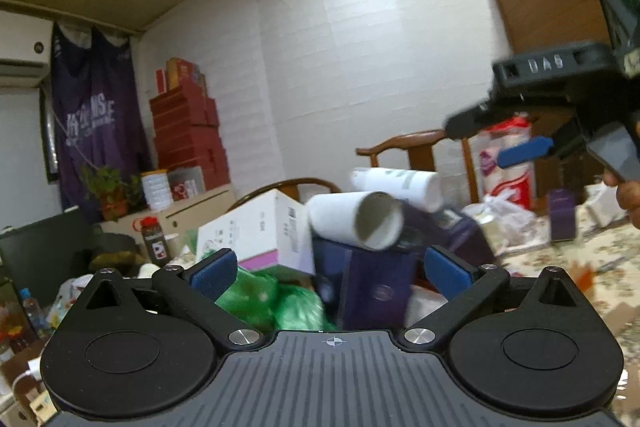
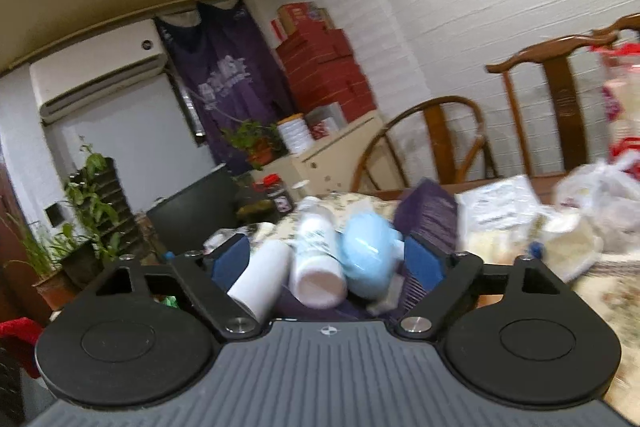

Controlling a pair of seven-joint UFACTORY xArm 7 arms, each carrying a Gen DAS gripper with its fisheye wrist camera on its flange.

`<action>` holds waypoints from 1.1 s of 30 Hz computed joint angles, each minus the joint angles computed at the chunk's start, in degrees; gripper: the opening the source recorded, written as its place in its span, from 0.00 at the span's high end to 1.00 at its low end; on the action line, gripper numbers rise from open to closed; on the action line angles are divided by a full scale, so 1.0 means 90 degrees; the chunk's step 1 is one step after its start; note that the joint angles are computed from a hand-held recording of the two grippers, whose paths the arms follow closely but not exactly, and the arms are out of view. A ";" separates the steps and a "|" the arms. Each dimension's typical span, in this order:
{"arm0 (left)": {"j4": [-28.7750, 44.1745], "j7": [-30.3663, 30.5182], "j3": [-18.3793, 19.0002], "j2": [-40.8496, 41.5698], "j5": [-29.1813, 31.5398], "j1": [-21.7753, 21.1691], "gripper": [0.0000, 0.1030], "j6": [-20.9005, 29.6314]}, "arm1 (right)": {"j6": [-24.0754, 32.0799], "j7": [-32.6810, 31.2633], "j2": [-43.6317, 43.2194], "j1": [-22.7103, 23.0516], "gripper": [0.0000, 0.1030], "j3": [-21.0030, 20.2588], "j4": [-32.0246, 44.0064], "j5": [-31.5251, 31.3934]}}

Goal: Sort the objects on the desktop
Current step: 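Lower the paper tube into the basket and open the left gripper, then grasp the orange paper strip on the table with the left gripper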

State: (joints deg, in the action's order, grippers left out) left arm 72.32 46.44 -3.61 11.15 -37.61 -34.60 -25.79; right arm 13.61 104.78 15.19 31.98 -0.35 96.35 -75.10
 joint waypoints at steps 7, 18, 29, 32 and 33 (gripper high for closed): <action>-0.1158 -0.1971 -0.0757 -0.0476 0.2094 0.0633 0.00 0.0024 | 0.0987 0.1394 -0.1552 -0.0136 0.09 0.0414 -0.2229 -0.0583; 0.0025 -0.1072 -0.0237 0.0916 0.2568 -0.0648 0.00 0.0147 | 0.1294 0.1327 -0.3045 -0.0829 0.09 0.1217 -0.4684 0.0527; 0.2317 -0.1097 0.0167 0.2535 0.3844 -0.0938 0.00 0.1330 | 0.2254 -0.0299 -0.3481 -0.1350 0.07 0.2005 -0.5257 0.1721; 0.3016 -0.1169 0.0154 0.2995 0.4257 -0.0891 0.00 0.1736 | 0.1980 -0.0152 -0.3632 -0.1596 0.07 0.2173 -0.5453 0.1703; 0.3240 -0.1219 0.0119 0.3140 0.4362 -0.0861 0.00 0.1880 | 0.1873 -0.0076 -0.3670 -0.1681 0.07 0.2232 -0.5501 0.1671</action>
